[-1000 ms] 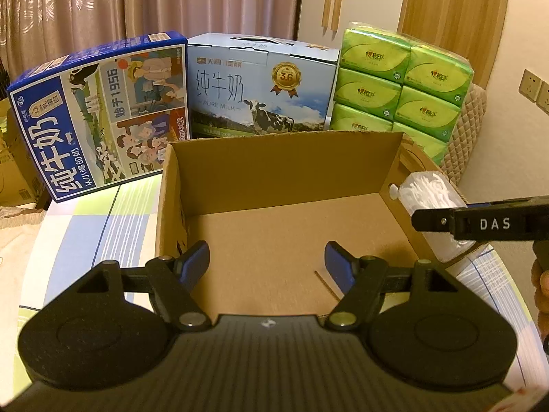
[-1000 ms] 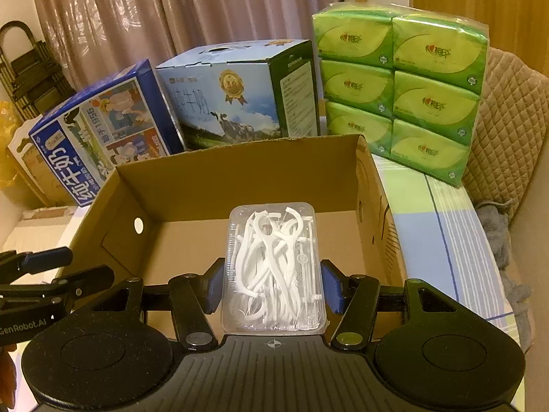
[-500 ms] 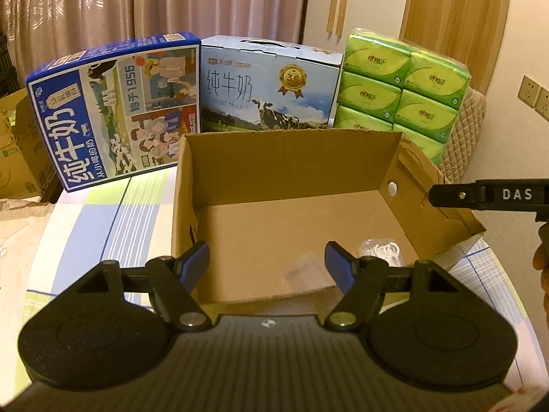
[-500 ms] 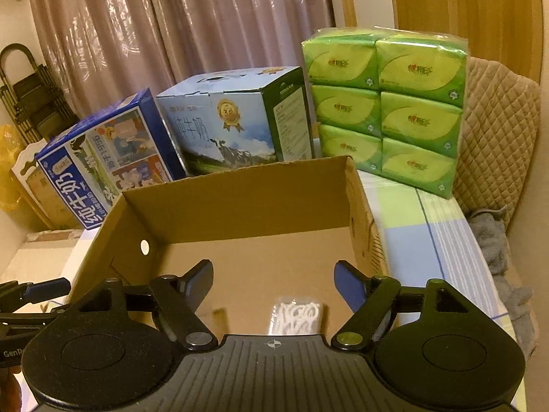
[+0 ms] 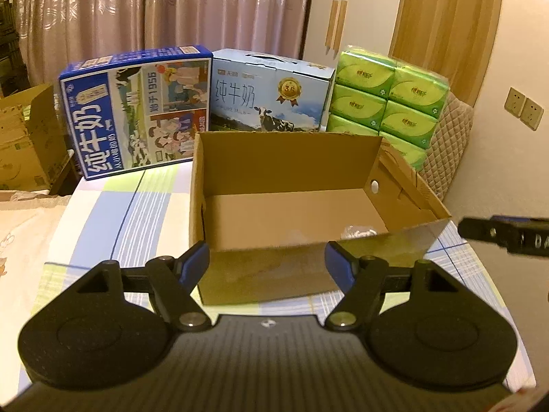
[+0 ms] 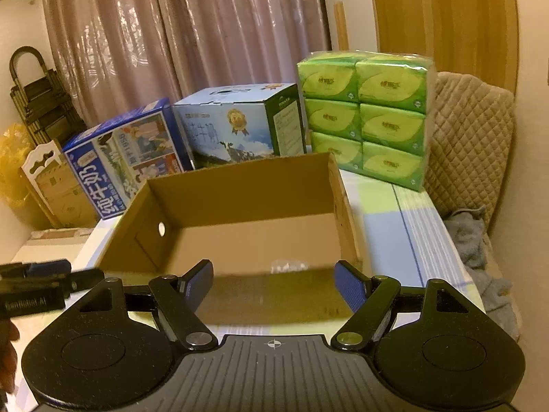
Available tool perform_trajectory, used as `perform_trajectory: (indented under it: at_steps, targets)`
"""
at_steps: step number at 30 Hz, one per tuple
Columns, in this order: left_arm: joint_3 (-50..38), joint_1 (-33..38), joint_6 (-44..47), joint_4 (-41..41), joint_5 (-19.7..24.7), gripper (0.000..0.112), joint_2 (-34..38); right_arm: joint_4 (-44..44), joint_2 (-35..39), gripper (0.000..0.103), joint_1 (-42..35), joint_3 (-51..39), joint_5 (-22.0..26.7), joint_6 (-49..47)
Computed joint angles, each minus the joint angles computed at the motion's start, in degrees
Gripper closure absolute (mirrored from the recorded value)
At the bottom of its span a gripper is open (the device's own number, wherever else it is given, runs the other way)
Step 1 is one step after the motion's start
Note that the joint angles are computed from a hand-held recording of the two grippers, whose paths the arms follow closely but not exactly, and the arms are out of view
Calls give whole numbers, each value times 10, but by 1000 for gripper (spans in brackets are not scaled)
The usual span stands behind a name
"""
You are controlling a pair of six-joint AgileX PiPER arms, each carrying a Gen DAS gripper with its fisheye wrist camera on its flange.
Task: Organize rigid objects
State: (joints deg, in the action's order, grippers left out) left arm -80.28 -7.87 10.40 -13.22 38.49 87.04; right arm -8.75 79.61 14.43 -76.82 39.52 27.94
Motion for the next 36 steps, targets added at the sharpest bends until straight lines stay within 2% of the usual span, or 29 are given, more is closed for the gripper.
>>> perform_trajectory:
  at_steps: [8, 18, 25, 31, 36]
  targets:
    - [123, 2, -3, 1, -14, 42, -114, -153, -115, 28, 112, 123, 29, 154]
    - [269, -25, -57, 47, -34, 42, -239, -305, -217, 28, 289, 247, 122, 377]
    - [323, -46, -93, 70, -34, 42, -283, -337, -246, 28, 378, 304, 168, 489]
    - [342, -80, -129, 111, -40, 42, -286, -328, -257, 28, 389, 331, 163, 511]
    - [349, -107, -152, 141, -55, 42, -273, -313, -256, 29, 364, 345, 134, 497]
